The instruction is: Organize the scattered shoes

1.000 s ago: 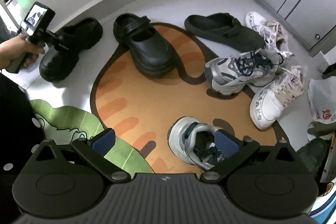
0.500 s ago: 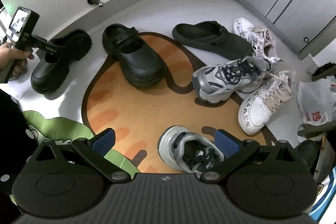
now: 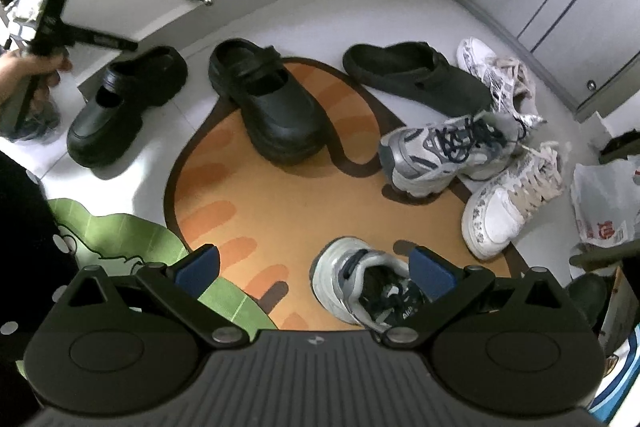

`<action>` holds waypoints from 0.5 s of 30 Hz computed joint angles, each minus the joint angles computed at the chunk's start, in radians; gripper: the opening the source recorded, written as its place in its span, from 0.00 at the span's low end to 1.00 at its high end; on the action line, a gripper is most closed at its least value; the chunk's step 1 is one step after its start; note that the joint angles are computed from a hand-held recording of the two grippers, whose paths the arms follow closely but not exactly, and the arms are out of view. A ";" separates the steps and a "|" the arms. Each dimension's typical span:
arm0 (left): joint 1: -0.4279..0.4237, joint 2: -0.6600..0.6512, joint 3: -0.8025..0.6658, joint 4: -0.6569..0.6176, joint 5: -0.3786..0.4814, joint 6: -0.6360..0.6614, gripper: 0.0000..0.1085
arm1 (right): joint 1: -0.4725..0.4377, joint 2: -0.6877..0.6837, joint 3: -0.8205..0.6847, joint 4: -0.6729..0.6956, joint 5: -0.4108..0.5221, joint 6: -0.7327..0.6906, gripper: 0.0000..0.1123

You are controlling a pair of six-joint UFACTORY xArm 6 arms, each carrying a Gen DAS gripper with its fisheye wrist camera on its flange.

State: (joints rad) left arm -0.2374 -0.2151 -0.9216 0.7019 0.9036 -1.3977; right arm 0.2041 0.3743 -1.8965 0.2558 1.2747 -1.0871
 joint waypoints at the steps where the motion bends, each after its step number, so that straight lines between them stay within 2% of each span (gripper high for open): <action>1: -0.002 0.012 -0.021 0.004 -0.013 0.013 0.91 | 0.002 0.004 -0.004 -0.003 -0.004 0.007 0.92; 6: -0.004 0.137 -0.153 -0.023 -0.100 0.124 0.90 | 0.002 -0.010 0.014 0.014 -0.031 0.000 0.92; 8: -0.007 0.186 -0.201 -0.026 -0.136 0.175 0.85 | -0.001 -0.025 0.037 0.018 -0.052 -0.018 0.92; 12: -0.004 0.284 -0.282 -0.060 -0.206 0.257 0.81 | 0.000 -0.077 0.129 0.008 -0.149 -0.080 0.92; 15: -0.007 0.334 -0.317 -0.081 -0.234 0.289 0.78 | -0.006 -0.076 0.124 0.016 -0.146 -0.093 0.92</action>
